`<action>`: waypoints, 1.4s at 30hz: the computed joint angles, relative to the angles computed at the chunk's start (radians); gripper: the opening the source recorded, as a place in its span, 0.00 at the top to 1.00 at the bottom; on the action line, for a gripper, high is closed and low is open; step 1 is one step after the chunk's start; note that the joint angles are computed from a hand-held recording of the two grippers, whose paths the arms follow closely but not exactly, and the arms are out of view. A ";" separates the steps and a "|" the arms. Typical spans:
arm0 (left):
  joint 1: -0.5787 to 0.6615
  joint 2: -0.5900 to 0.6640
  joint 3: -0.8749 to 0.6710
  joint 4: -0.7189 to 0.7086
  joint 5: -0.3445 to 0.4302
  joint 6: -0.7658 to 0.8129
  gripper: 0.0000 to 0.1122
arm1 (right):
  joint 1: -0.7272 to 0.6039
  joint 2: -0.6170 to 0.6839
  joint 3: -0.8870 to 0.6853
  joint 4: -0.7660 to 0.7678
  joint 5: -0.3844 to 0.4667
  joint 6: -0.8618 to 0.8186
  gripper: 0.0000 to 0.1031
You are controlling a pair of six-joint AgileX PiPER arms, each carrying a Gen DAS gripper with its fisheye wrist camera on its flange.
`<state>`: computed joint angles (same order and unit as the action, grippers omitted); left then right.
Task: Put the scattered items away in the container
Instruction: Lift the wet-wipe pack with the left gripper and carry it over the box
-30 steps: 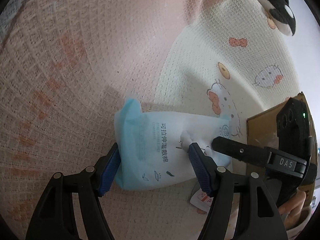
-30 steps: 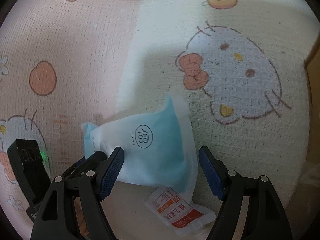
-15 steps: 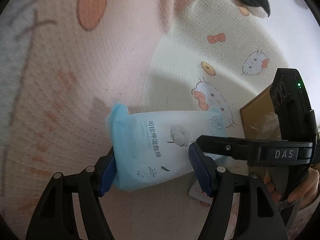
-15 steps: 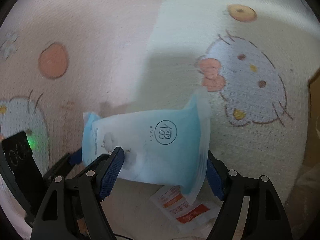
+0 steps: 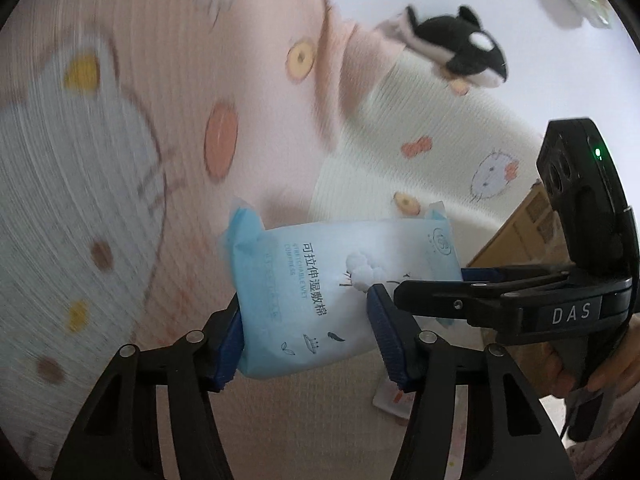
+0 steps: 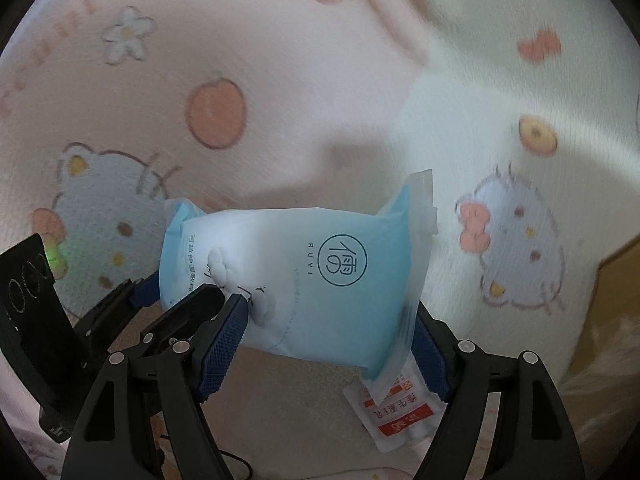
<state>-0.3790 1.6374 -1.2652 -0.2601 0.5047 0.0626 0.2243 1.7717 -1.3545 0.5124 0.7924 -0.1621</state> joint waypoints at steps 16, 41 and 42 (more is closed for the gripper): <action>-0.113 -0.030 -0.156 0.241 0.015 -0.140 0.45 | 0.020 -0.173 -0.008 -0.134 0.007 0.104 0.25; -0.435 0.195 -0.621 0.554 0.205 -0.372 0.45 | -0.437 -0.499 0.189 0.166 0.112 -0.155 0.24; -0.447 0.204 -0.636 0.559 0.210 -0.375 0.45 | -0.459 -0.507 0.196 0.180 0.125 -0.165 0.24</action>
<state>-0.8260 1.8412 -1.9013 0.2994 0.7151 -0.3122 -0.2350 1.2642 -1.1589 0.6928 0.9170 -0.3275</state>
